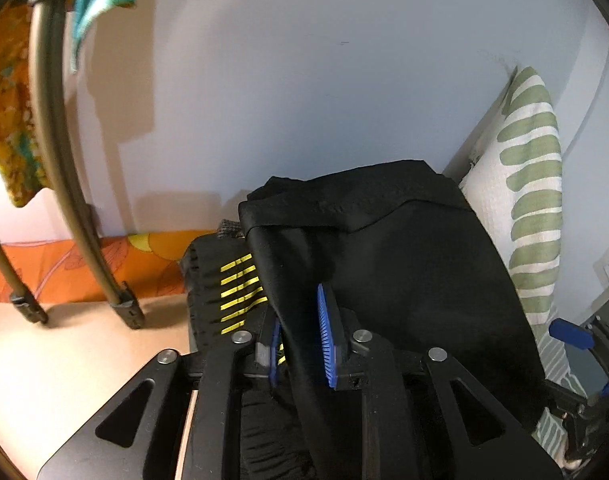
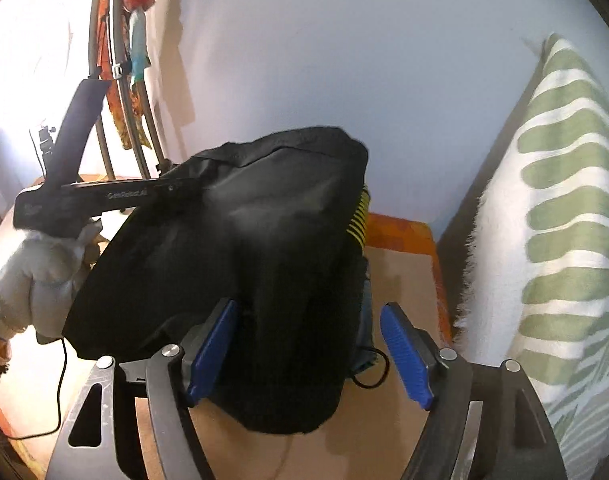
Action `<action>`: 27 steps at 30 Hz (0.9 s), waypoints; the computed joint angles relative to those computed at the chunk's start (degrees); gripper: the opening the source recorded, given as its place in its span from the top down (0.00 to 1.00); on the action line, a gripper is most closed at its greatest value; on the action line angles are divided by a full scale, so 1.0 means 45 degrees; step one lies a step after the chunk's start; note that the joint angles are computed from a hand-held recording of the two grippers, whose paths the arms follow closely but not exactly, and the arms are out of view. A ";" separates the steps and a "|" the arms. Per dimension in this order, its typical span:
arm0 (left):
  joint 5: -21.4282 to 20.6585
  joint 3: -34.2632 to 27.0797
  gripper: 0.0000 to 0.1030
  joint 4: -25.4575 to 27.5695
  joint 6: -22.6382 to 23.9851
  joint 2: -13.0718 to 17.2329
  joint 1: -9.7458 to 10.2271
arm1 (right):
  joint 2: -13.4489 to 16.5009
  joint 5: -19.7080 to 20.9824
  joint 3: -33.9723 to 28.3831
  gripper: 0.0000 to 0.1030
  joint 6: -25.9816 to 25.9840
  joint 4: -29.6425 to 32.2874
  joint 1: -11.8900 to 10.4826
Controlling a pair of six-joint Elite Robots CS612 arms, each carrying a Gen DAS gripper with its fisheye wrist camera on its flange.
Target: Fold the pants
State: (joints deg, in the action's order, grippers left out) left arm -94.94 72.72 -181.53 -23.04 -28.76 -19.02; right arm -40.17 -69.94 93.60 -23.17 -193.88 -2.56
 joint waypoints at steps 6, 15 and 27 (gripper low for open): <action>-0.0182 0.1616 0.76 -0.1091 0.0226 -0.0914 0.0073 | -0.0398 0.0468 0.1213 0.25 0.0423 -0.1634 -0.0188; -0.0481 0.4700 0.61 -0.3139 0.0624 -0.2560 0.0146 | -0.0649 0.1184 0.2504 0.24 0.1484 -0.2975 -0.0524; -0.0232 0.7909 0.39 -0.5775 0.0863 -0.3922 -0.0299 | -0.0794 0.1278 0.4092 0.19 0.2473 -0.5437 -0.0526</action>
